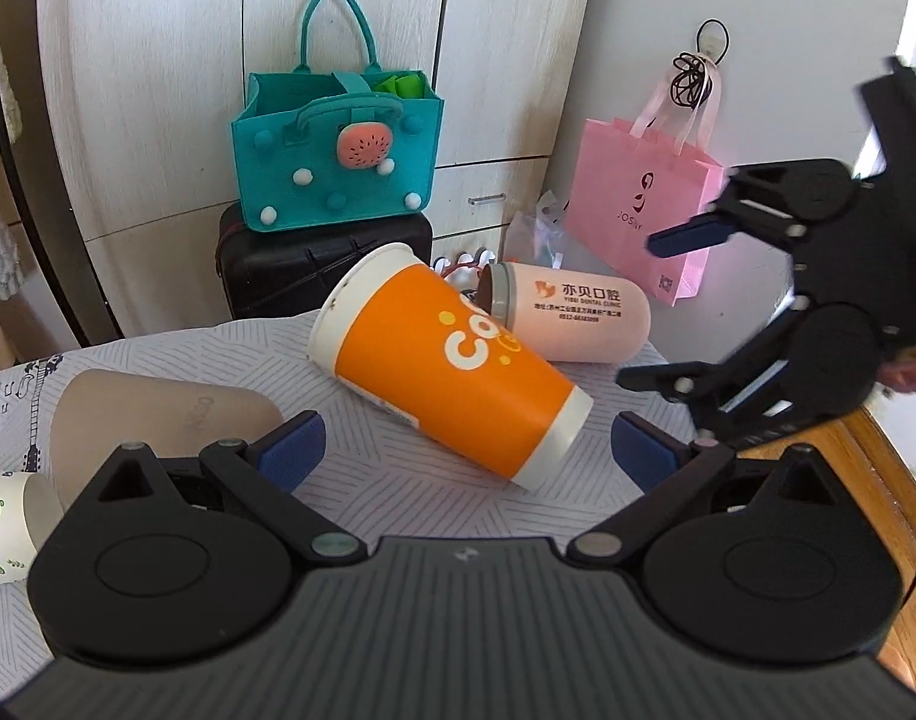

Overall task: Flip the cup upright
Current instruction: 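Close the right gripper around the pink cup's body, then lift the pink cup with the right gripper and tilt it upright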

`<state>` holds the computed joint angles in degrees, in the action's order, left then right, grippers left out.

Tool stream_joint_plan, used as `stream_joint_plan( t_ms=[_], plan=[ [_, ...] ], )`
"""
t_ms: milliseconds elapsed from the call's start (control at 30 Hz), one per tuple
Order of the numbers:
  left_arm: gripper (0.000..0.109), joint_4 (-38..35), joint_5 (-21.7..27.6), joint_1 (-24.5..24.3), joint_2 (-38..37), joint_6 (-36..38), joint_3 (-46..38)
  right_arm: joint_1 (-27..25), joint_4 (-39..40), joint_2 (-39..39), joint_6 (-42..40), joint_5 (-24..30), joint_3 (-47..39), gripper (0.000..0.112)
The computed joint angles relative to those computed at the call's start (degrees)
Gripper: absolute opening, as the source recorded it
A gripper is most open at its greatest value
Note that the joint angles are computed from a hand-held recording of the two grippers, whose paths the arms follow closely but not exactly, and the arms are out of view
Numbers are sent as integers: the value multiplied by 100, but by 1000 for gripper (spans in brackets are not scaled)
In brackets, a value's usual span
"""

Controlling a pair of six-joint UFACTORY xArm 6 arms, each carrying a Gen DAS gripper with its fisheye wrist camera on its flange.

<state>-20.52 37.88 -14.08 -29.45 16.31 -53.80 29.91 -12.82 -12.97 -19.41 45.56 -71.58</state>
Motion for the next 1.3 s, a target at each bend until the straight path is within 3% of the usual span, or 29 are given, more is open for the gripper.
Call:
stream_joint_plan(
  t_ms=[533,633,867,1100,1300],
  plan=[
    [103,-320,147,302,153,462,-8,-331,532,1315,-1355,666,-1185,79],
    [103,-350,225,322,136,496,-10,-378,754,1350,-1349,710,-1206,70],
    [103,-404,249,316,-69,528,102,-308,528,529,-592,62,-388,67],
    [103,-533,442,421,-615,533,407,18,491,-443,-166,132,205,67],
    [103,-587,779,734,-1344,621,740,667,-76,-1200,457,32,788,67]
  ],
)
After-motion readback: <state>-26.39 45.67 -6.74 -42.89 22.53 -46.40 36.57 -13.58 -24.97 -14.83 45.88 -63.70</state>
